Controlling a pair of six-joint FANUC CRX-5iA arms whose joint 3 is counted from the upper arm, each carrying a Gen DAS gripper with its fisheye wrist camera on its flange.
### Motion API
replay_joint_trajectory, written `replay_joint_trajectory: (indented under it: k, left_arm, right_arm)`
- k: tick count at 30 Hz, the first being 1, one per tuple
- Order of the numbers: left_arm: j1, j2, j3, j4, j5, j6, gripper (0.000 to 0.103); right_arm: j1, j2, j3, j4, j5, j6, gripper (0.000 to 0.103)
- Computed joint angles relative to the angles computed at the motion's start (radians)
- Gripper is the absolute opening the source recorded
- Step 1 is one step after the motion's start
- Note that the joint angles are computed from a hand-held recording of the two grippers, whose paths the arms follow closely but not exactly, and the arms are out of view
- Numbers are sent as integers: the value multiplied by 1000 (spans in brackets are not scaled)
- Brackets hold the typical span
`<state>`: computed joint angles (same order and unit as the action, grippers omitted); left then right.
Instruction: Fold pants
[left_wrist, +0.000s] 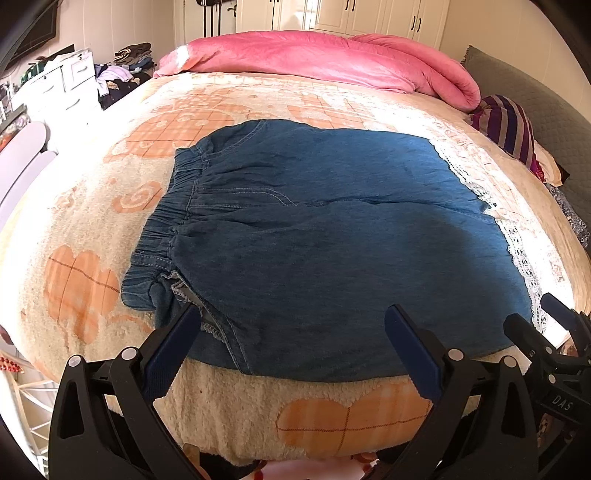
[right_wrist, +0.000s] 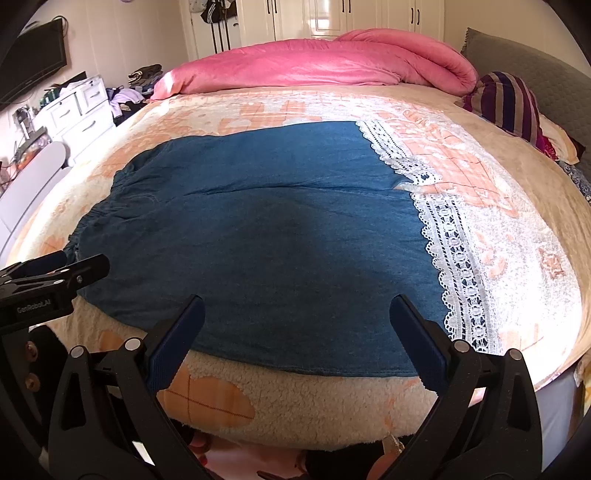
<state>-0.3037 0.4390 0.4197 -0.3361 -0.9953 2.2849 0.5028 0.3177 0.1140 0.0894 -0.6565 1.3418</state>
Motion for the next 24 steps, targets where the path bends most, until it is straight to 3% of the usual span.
replay_joint_trajectory:
  k: [11,24]
  left_arm:
    - [19,23,32,16,-11,-13,99]
    - [85,78,114,14,-30,-22,99]
  right_arm:
    - [1,32,44,-16,-8,39,95]
    - [-9,203,325,-101,-109,183,95]
